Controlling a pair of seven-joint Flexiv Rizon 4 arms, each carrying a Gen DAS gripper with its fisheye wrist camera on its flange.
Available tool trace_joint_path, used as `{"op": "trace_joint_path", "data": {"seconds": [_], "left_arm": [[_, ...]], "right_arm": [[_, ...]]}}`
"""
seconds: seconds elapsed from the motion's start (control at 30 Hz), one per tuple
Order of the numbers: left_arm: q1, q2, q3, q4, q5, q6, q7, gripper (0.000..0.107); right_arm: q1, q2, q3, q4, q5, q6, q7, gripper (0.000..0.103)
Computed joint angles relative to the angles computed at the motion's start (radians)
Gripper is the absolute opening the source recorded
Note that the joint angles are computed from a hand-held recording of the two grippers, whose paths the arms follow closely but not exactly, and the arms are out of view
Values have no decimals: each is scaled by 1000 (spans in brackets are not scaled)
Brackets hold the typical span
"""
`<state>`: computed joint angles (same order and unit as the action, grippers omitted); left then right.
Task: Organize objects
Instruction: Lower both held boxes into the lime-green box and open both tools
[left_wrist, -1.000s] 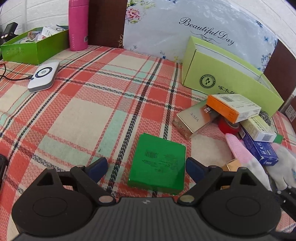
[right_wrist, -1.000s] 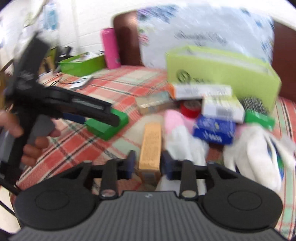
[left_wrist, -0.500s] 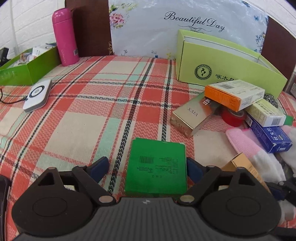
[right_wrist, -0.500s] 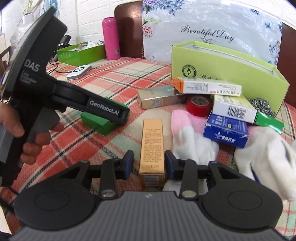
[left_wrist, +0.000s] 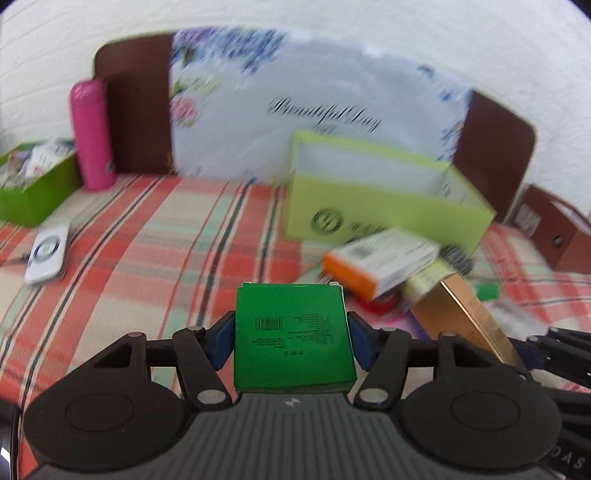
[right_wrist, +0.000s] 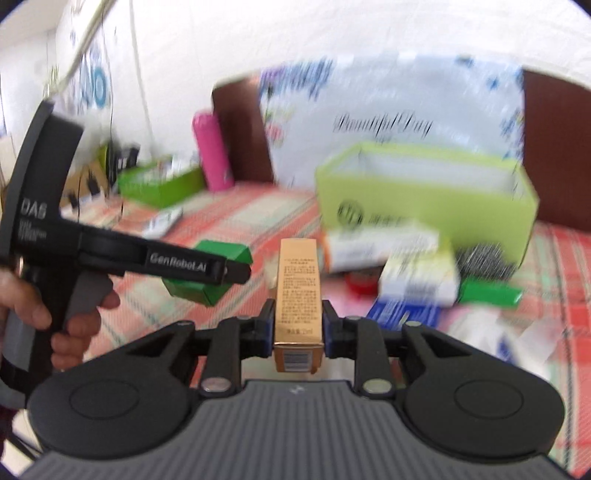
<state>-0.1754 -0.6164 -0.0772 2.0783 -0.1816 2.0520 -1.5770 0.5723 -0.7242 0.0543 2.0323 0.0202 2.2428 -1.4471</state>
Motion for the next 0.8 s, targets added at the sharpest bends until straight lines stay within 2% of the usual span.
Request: {"op": "trace_joint_path", "data": {"seconds": [0.17,0.37,0.43,0.57,0.63,0.73,0.8], "left_arm": [[40,4,-59,-92,69,-3,17,65],[-10,-39,-15,-246,29,-26,84,65],[-20,-70,-9,-318,-1,-67,105,65],[-95,-163,74,-496,-90,-187,170,65],[-139,-214,138,-587,-140,-264,179,65],[-157,-286,188,-715,-155,-369,172,65],[-158,-330,211,-790,-147,-427,152,65]], "right_arm": [[-29,26,-30,-39,9,3,-6,24],[-4,8,-143,-164,87,-81,-51,23],[-3,-17,-181,-229,103,-132,-53,23],[9,-98,-264,-369,117,-228,-36,23],[-2,-144,-285,-438,98,-282,-10,23],[-19,-211,-314,-538,49,-371,43,23],[-48,-250,-302,-599,-1,-424,76,23]]}}
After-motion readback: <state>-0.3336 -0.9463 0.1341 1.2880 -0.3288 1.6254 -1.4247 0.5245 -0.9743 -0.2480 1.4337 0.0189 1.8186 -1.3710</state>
